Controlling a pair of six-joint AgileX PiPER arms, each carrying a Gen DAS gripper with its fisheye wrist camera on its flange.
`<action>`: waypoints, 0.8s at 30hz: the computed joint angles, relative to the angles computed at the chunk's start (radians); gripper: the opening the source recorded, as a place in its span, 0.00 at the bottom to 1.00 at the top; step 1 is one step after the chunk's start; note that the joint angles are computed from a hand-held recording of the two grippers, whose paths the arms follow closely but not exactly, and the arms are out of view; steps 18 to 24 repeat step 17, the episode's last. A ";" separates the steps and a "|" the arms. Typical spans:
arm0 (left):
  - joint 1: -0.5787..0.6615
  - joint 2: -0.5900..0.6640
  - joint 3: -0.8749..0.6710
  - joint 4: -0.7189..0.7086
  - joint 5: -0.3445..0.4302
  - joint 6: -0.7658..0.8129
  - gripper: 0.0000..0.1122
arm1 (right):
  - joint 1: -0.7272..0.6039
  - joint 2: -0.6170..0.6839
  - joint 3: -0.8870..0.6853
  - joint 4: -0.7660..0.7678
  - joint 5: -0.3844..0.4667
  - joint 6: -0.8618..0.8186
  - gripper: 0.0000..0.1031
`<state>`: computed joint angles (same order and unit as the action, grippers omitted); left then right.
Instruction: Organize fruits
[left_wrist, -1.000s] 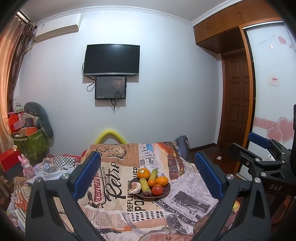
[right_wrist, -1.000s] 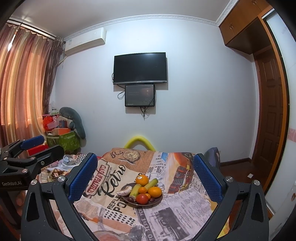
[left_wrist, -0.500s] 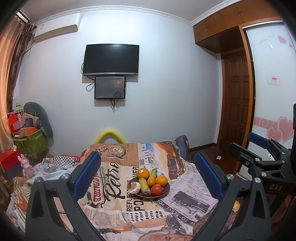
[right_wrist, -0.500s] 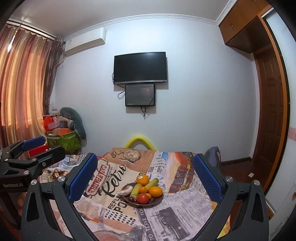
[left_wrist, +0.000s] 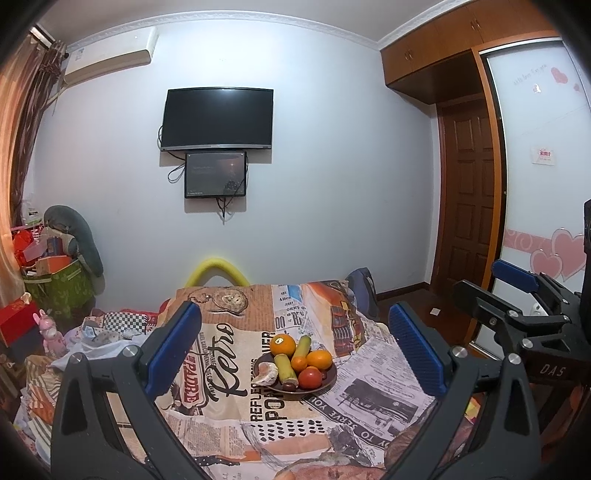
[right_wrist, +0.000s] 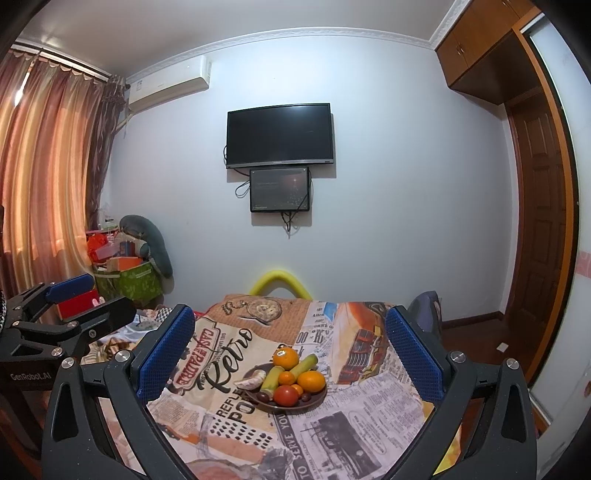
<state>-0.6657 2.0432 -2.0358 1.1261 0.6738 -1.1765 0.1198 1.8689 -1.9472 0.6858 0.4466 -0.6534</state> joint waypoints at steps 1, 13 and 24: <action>0.001 0.000 -0.002 -0.005 -0.001 0.004 0.92 | 0.000 -0.001 0.002 0.000 -0.001 -0.001 1.00; 0.003 0.005 -0.012 -0.029 0.001 0.016 0.92 | 0.001 0.000 0.004 0.000 -0.003 0.001 1.00; 0.007 0.010 -0.017 -0.044 -0.002 0.023 0.92 | 0.001 0.003 0.002 -0.008 -0.001 0.005 1.00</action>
